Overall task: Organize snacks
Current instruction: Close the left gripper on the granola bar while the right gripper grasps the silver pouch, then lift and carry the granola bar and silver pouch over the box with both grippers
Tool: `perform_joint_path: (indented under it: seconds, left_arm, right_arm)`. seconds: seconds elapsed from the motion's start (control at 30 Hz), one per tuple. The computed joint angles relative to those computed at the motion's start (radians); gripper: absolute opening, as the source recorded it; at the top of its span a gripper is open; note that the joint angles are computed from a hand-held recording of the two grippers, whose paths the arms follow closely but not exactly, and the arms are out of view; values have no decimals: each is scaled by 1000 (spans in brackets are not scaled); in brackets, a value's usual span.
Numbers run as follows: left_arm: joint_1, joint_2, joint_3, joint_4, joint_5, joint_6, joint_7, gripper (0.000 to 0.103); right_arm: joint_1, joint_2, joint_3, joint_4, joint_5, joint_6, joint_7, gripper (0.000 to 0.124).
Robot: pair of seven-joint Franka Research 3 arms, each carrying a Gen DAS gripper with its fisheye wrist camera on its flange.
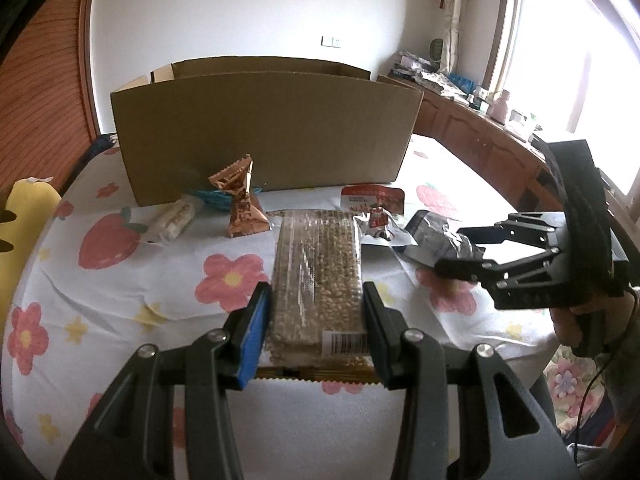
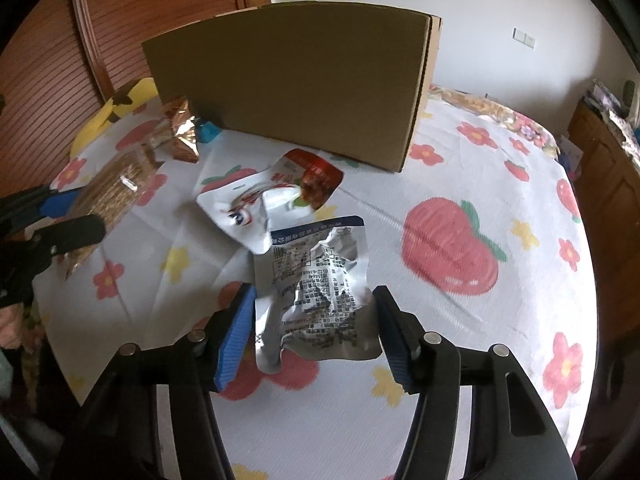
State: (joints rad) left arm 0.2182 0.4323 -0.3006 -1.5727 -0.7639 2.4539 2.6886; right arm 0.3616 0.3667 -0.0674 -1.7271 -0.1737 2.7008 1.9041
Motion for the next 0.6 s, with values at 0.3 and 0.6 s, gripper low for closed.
perform_joint_path:
  seconds: [0.3, 0.6]
  left_arm:
    - [2, -14, 1, -11, -14, 1, 7, 43]
    - [4, -26, 3, -15, -37, -2, 21, 43]
  right_arm:
    - [20, -33, 0, -41, -31, 23, 37, 60]
    - [16, -75, -2, -83, -45, 64, 73, 59]
